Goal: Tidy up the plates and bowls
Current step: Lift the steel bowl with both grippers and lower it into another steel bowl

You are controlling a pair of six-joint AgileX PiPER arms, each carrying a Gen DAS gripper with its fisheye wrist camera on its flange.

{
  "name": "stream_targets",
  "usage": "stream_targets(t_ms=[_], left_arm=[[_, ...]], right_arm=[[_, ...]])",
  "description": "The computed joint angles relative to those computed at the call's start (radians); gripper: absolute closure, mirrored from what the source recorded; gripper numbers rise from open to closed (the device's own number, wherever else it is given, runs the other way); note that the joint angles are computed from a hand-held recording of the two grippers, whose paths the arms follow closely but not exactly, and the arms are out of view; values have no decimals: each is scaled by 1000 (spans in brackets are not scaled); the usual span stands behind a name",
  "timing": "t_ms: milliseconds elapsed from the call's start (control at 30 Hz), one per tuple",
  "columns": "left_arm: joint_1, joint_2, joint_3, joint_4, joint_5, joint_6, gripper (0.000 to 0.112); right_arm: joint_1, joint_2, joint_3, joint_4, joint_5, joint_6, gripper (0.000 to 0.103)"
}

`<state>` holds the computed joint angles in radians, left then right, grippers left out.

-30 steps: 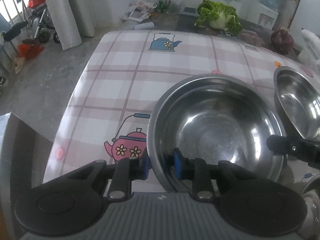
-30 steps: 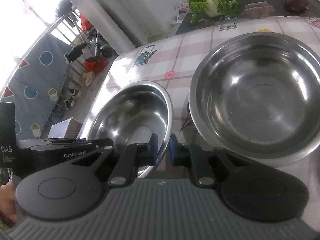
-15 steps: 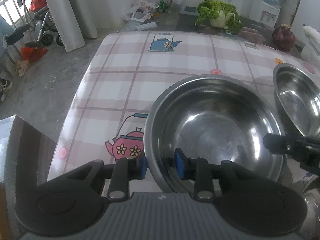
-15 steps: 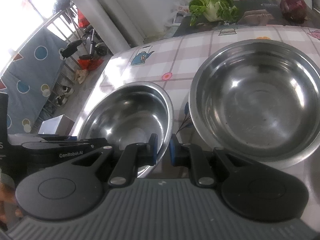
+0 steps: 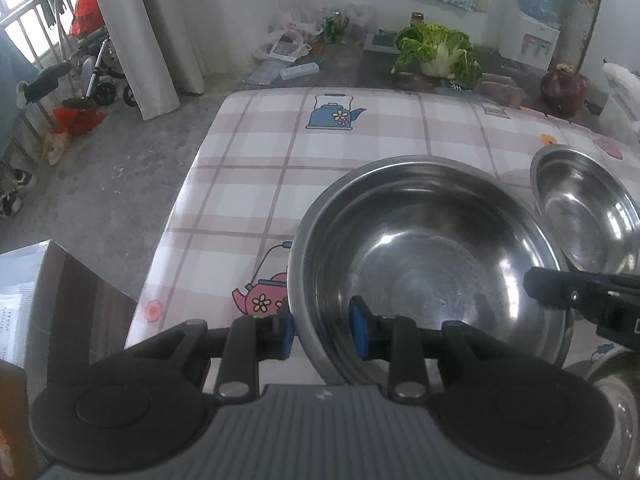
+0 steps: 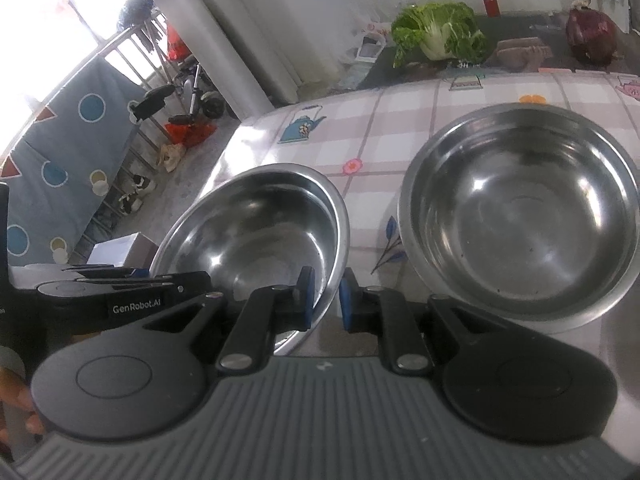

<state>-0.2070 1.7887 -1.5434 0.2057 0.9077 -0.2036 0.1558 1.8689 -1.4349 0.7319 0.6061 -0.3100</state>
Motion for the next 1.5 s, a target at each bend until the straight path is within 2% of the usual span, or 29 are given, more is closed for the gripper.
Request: stream_targets(t_ms=[333,633,867,1067,1267,1500], left_arm=[[-43,-46,-20,41,29,-32,83],[-138,-39,-96,71,58,-74,83],[-222,53,-196,73,81,-112,83],[-265,160,-299,45,88,-136,82],[-299,286,-435,60,136,-135,81],[-313,377,-554,67,179,-122,77]], right_arm=[[-24,-65,35,29,12,-24,90],[-111,-149,92,66,36,-70,88],[-222,-189,136,97,56,-131,88],[-310,-171,133,91,77,-157,88],[-357,-120,116,95,69,-176,87],[-341,-59,80,32,34,-131,86]])
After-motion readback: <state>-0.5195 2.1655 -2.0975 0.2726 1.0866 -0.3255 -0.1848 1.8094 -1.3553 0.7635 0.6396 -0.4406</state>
